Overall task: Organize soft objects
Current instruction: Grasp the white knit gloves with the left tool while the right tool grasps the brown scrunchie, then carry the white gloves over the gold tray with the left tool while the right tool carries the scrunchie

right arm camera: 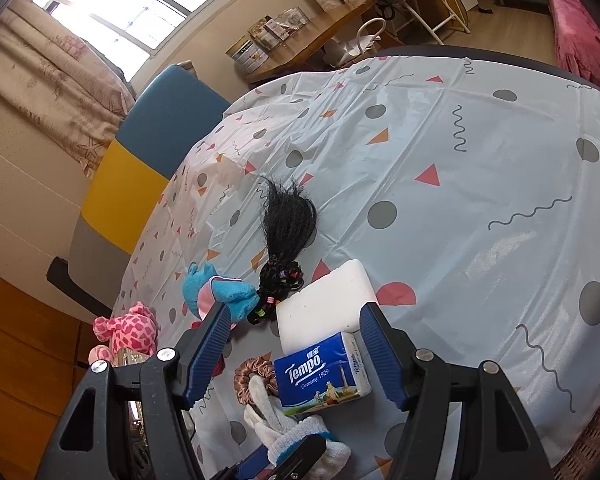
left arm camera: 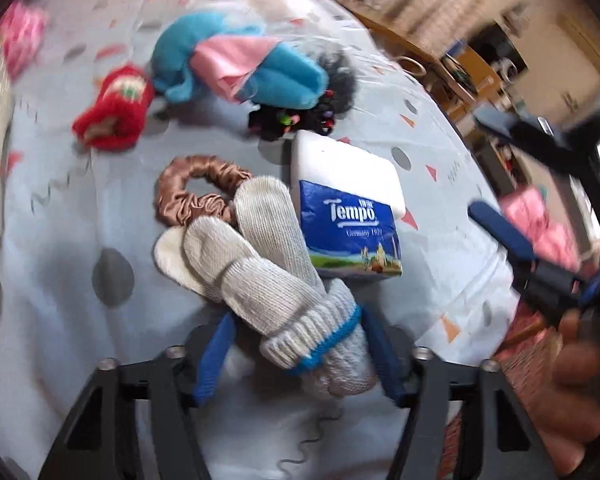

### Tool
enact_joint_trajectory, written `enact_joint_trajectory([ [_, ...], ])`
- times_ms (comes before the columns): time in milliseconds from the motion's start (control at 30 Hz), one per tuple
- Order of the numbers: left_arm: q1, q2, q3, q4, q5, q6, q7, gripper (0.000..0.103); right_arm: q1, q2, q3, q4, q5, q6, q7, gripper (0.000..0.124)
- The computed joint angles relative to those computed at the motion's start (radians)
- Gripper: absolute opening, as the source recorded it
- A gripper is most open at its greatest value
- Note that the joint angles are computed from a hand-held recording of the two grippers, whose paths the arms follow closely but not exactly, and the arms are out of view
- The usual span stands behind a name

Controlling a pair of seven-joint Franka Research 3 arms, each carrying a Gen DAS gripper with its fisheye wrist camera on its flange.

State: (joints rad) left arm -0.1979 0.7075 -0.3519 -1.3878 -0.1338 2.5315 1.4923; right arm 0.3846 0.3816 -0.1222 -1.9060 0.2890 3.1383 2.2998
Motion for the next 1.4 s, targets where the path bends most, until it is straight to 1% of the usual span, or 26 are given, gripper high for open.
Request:
enact_joint_trajectory([
  [33, 0.013, -0.011, -0.013, -0.024, -0.004, 0.022, 0.031, 0.045, -0.003, 0.001, 0.004, 0.004, -0.002, -0.003, -0.006, 0.068],
  [100, 0.019, -0.057, -0.003, -0.096, 0.016, 0.08, 0.058, 0.043, -0.023, 0.003, 0.029, 0.01, 0.001, -0.003, -0.031, 0.068],
  [167, 0.052, -0.092, -0.016, -0.155, 0.01, 0.111, 0.101, 0.043, -0.021, 0.004, 0.03, 0.014, -0.003, -0.007, -0.043, 0.068],
  [233, 0.082, -0.132, -0.018, -0.22, 0.002, 0.14, 0.132, 0.043, -0.041, 0.007, 0.055, 0.022, 0.004, -0.015, -0.069, 0.068],
  [300, 0.11, -0.166, -0.021, -0.28, -0.014, 0.175, 0.154, 0.043, -0.078, 0.014, 0.102, 0.039, 0.019, -0.034, -0.112, 0.068],
  [333, 0.109, -0.171, -0.013, -0.29, -0.013, 0.186, 0.147, 0.043, -0.112, 0.022, 0.144, 0.055, 0.034, -0.05, -0.151, 0.068],
  [367, 0.126, -0.184, -0.018, -0.318, -0.027, 0.209, 0.153, 0.043, -0.121, 0.03, 0.159, 0.072, 0.039, -0.073, -0.175, 0.068],
  [433, 0.143, -0.19, -0.02, -0.336, -0.042, 0.222, 0.153, 0.043, -0.118, 0.049, 0.161, 0.112, 0.028, -0.134, -0.214, 0.068],
  [467, 0.153, -0.188, -0.026, -0.336, -0.049, 0.222, 0.163, 0.042, -0.109, 0.066, 0.154, 0.15, 0.008, -0.195, -0.233, 0.066],
  [500, 0.153, -0.192, -0.023, -0.339, -0.043, 0.221, 0.167, 0.041, -0.103, 0.084, 0.152, 0.187, -0.009, -0.248, -0.252, 0.062],
  [533, 0.148, -0.198, -0.015, -0.343, -0.03, 0.226, 0.17, 0.041, -0.097, 0.11, 0.15, 0.239, -0.034, -0.319, -0.277, 0.057],
  [600, 0.137, -0.203, -0.009, -0.341, -0.009, 0.241, 0.176, 0.04, -0.067, 0.167, 0.128, 0.351, -0.107, -0.458, -0.311, 0.053],
  [633, 0.142, -0.215, -0.012, -0.349, -0.009, 0.258, 0.183, 0.04, -0.06, 0.199, 0.13, 0.409, -0.137, -0.517, -0.347, 0.052],
  [700, 0.167, -0.228, -0.035, -0.355, -0.031, 0.274, 0.208, 0.04, -0.053, 0.251, 0.14, 0.501, -0.172, -0.6, -0.423, 0.052],
  [800, 0.186, -0.26, -0.047, -0.37, -0.048, 0.323, 0.233, 0.04, -0.022, 0.319, 0.123, 0.623, -0.239, -0.707, -0.501, 0.052],
  [867, 0.211, -0.277, -0.066, -0.371, -0.075, 0.344, 0.257, 0.04, -0.01, 0.364, 0.114, 0.697, -0.268, -0.77, -0.54, 0.052],
  [967, 0.217, -0.288, -0.055, -0.342, -0.082, 0.354, 0.258, 0.04, -0.002, 0.449, 0.11, 0.828, -0.285, -0.867, -0.587, 0.052],
  [1000, 0.21, -0.288, -0.043, -0.332, -0.076, 0.352, 0.249, 0.04, 0.004, 0.473, 0.104, 0.864, -0.292, -0.887, -0.592, 0.052],
  [1100, 0.16, -0.264, 0.036, -0.253, -0.005, 0.332, 0.17, 0.04, 0.016, 0.534, 0.092, 0.951, -0.308, -0.915, -0.605, 0.054],
  [1167, 0.144, -0.244, 0.072, -0.203, 0.036, 0.317, 0.122, 0.04, 0.027, 0.558, 0.078, 0.982, -0.326, -0.924, -0.601, 0.05],
  [1233, 0.149, -0.216, 0.085, -0.148, 0.052, 0.288, 0.086, 0.04, 0.042, 0.541, 0.062, 0.944, -0.352, -0.89, -0.598, 0.031],
  [1267, 0.15, -0.201, 0.091, -0.121, 0.06, 0.275, 0.07, 0.04, 0.045, 0.531, 0.057, 0.925, -0.36, -0.879, -0.593, 0.029],
  [1333, 0.139, -0.169, 0.126, -0.063, 0.094, 0.256, 0.012, 0.04, 0.045, 0.52, 0.058, 0.904, -0.365, -0.87, -0.587, 0.028],
  [1400, 0.138, -0.161, 0.15, -0.038, 0.122, 0.245, -0.038, 0.04, 0.044, 0.511, 0.061, 0.89, -0.363, -0.866, -0.58, 0.028],
])
